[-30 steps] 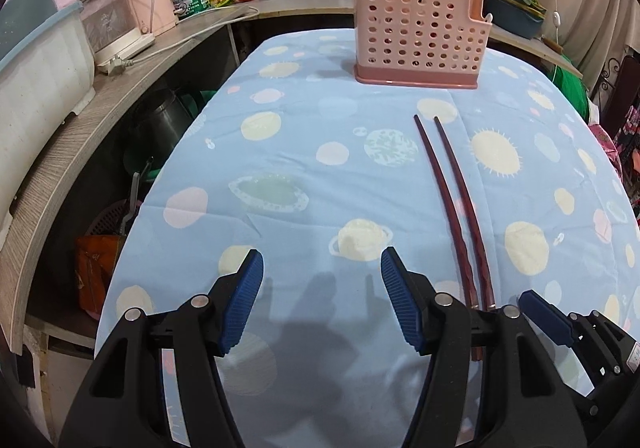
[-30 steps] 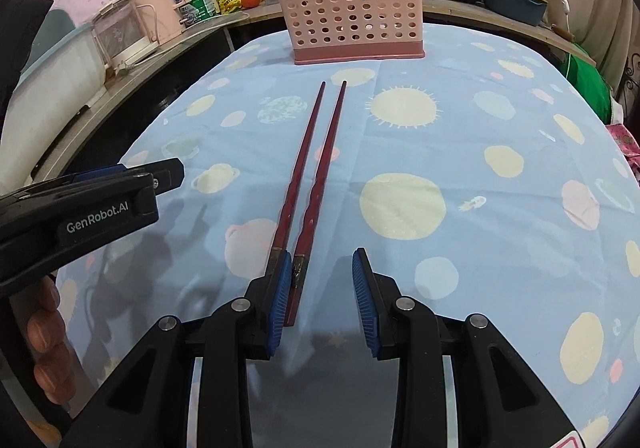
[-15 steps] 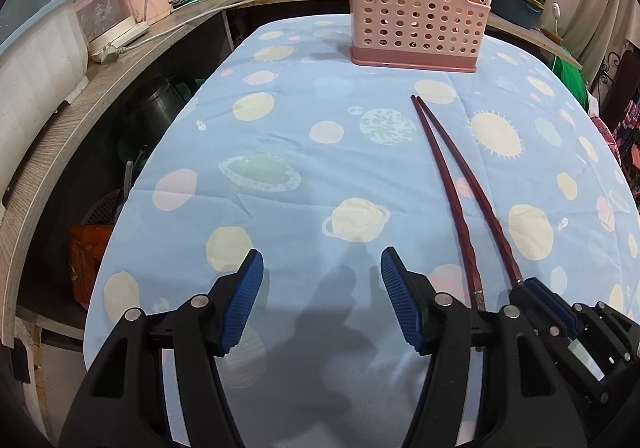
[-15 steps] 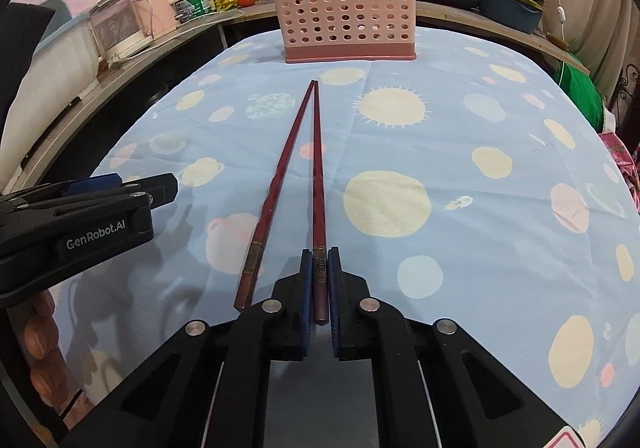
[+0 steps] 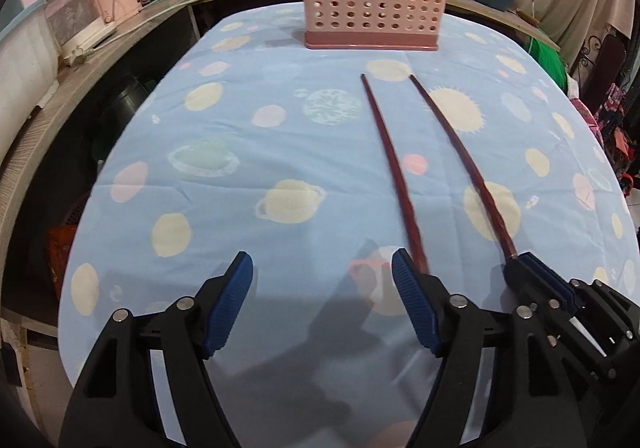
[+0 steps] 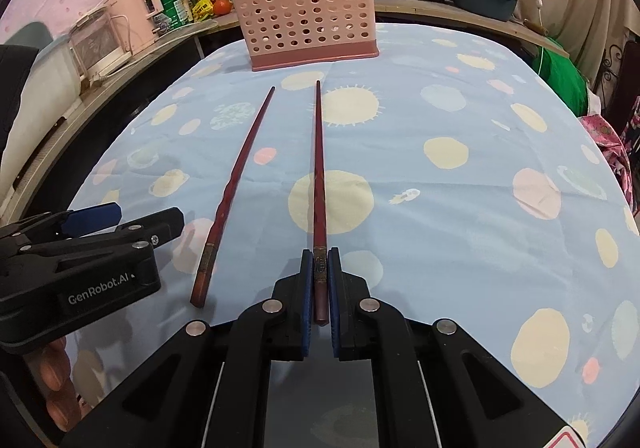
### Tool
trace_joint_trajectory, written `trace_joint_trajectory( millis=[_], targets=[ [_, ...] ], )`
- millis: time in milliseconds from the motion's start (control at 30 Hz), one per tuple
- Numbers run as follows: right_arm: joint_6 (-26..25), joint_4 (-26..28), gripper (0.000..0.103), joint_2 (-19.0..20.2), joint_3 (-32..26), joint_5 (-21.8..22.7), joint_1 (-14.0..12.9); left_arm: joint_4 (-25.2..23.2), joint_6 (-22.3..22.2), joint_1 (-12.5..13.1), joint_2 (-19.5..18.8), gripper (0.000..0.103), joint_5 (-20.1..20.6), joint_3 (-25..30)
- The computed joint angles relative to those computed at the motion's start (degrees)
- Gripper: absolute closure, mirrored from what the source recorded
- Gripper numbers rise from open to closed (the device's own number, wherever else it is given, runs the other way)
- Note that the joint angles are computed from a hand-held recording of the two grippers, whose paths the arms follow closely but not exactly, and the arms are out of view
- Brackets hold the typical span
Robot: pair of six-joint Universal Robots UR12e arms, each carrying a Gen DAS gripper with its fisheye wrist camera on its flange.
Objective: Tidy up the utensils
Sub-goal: 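Grasp one dark-red chopstick with the right tool while the left tool grasps the other, then lift both dark-red chopsticks and carry them to the pink basket with both tools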
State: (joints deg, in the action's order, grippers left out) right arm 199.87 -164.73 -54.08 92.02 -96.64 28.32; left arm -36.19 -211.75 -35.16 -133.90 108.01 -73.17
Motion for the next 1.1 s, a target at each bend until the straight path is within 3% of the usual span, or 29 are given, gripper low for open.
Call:
trace_joint_trajectory(
  millis=[133, 433, 567, 767, 833, 933, 1100],
  targets=[
    [0.28, -0.47, 0.096, -0.31, 0.64, 0.99, -0.40, 0.19, -0.39, 0.07, -0.47, 0.032, -2.87, 0.67],
    [0.71, -1.29, 0.096, -0.60, 1.36, 2.40, -1.05, -1.77, 0.22, -0.61, -1.93, 0.033, -3.40, 2.90],
    [0.62, -1.51, 0.096, -0.59, 1.42, 2.39, -1.08, -1.84, 0.55, -0.93, -2.11, 0.039, -2.18, 3.10],
    [0.74, -1.75, 0.096, -0.58, 1.51, 2.45, -1.07, -1.57, 1.20, -0.87, -1.76, 0.063, -2.59, 2.73],
    [0.67, -1.68, 0.096, -0.59, 1.49, 2.52, -1.04, -1.21, 1.35, -0.80, -1.47, 0.079, -3.07, 2.30],
    [0.50, -1.53, 0.096, -0.60, 1.41, 2.89, -0.89, -0.77, 1.21, -0.62, -1.12, 0.093, -3.94, 1.70],
    [-0.32, -1.48, 0.096, -0.59, 1.17, 3.45, -0.39, -0.34, 0.38, -0.13, -0.52, 0.096, -6.06, 0.84]
  ],
)
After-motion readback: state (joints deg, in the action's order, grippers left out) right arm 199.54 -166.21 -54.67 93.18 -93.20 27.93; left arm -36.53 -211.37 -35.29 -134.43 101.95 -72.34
